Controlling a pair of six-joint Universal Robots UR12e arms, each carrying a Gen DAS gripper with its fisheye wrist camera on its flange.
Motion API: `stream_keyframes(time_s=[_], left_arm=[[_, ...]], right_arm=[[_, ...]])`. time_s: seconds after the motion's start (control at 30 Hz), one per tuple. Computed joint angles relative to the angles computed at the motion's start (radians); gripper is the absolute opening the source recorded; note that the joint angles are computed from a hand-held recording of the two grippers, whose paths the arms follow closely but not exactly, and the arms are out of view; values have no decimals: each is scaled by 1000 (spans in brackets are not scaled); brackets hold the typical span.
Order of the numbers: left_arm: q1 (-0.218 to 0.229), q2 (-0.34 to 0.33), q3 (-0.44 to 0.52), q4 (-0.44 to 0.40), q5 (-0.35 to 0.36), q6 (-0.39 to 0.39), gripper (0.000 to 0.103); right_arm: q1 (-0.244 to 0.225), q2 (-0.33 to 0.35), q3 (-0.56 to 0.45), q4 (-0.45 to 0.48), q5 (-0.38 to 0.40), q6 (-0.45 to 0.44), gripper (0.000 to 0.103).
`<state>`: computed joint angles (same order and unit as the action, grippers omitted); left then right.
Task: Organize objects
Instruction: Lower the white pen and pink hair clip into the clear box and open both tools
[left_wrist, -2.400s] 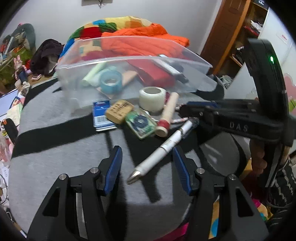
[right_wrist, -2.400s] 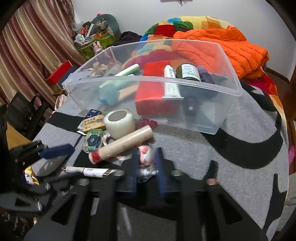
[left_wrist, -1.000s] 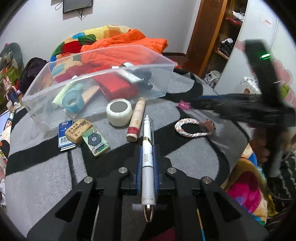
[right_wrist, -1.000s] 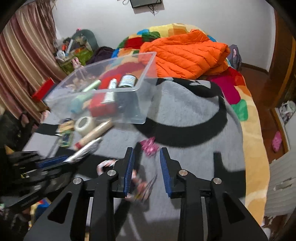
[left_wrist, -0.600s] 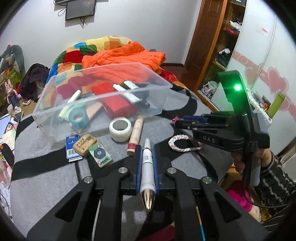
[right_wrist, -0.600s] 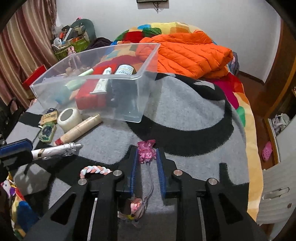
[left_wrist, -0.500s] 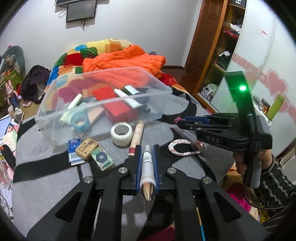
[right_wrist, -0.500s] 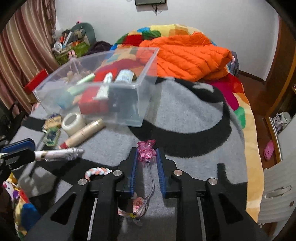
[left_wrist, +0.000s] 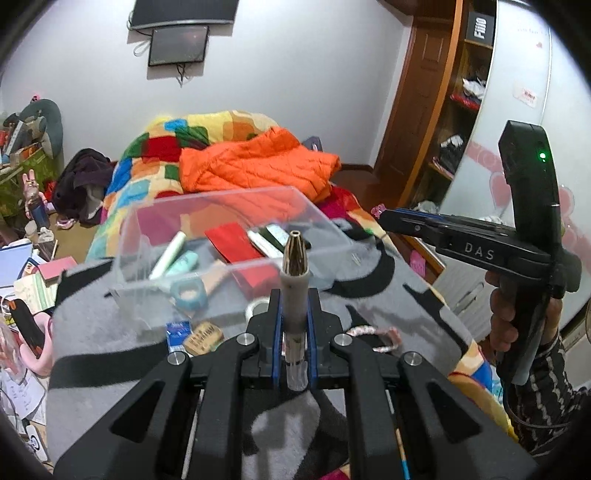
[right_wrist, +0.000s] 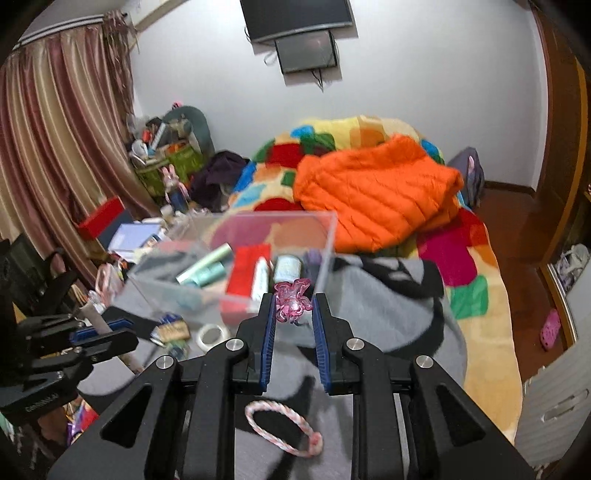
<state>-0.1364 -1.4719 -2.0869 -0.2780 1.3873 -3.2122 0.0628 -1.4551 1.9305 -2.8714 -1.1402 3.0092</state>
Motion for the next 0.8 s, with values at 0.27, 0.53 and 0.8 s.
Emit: stream_keyframes(time_s=[0.27, 0.53, 0.8], left_arm=[[38, 5, 25, 62, 3, -36, 10], [68, -25, 80, 75, 32, -46, 10], [86, -87, 122, 63, 65, -63, 10]], right_arm=[[13, 14, -37, -61, 33, 33, 18], [44, 53, -95, -102, -8, 50, 18], [77, 109, -141, -37, -83, 20, 18]])
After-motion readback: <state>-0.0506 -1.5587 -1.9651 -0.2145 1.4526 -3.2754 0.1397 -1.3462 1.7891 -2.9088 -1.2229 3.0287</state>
